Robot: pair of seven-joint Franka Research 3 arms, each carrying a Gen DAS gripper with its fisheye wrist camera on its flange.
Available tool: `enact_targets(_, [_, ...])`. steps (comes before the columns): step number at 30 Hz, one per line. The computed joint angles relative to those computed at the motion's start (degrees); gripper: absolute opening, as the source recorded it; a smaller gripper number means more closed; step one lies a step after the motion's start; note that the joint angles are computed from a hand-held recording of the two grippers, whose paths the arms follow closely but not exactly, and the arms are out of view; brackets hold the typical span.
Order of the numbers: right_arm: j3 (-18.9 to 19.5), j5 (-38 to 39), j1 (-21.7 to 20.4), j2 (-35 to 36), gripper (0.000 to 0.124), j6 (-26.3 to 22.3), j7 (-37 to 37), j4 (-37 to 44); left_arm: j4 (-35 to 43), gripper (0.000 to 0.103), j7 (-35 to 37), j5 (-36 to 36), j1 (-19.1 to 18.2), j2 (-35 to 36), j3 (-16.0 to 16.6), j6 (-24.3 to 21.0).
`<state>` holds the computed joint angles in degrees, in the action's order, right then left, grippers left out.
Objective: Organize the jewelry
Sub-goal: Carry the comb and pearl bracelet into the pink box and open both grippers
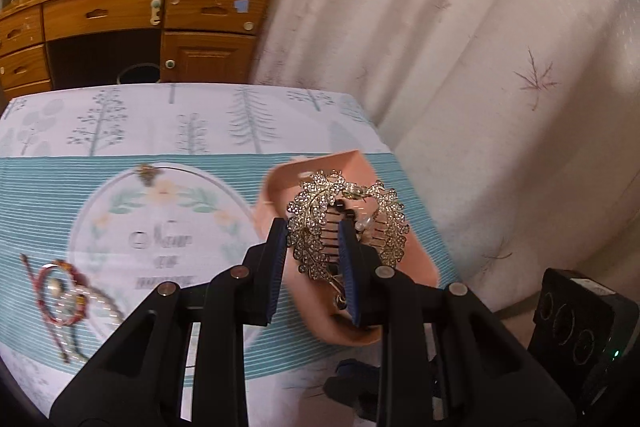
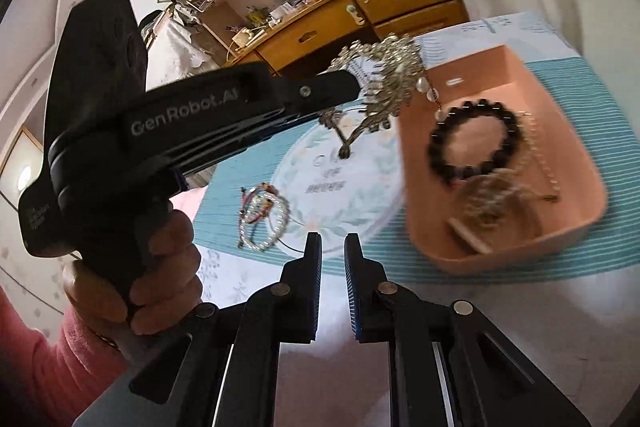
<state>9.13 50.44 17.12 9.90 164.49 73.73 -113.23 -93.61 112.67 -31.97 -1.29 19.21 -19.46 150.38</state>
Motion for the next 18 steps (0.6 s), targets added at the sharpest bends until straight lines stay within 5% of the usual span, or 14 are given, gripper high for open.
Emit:
enact_targets(4, [-1.32,0.66,-1.32,-2.87,0.019,-1.73,-1.56,-3.14,3.08,0.028,-6.91,5.85,-3.23,1.98,1.56,-3.63])
enact_targets(6, [-2.24,-2.40,-0.95,-3.06,0.029,-2.42,1.66,-3.21,4.46,0.053,-11.74,10.48,-4.89,2.83,3.06,-4.88])
enact_targets(7, [-2.40,-1.77,-1.44,-3.66,0.030,-3.25,0.71,-3.68,3.92,0.056,-14.48,12.41,-5.60,2.60,3.77,-3.83])
enact_targets(11, [-3.14,-0.15,-2.31,-5.27,0.036,-5.03,-3.08,-4.90,2.74,0.058,-20.26,15.87,-5.08,2.26,4.60,-2.73])
enact_targets(18, [-3.91,-1.05,-2.69,-4.60,0.041,-9.20,-4.66,-3.27,-4.03,0.058,-38.97,32.32,-6.84,-1.55,10.25,-3.27])
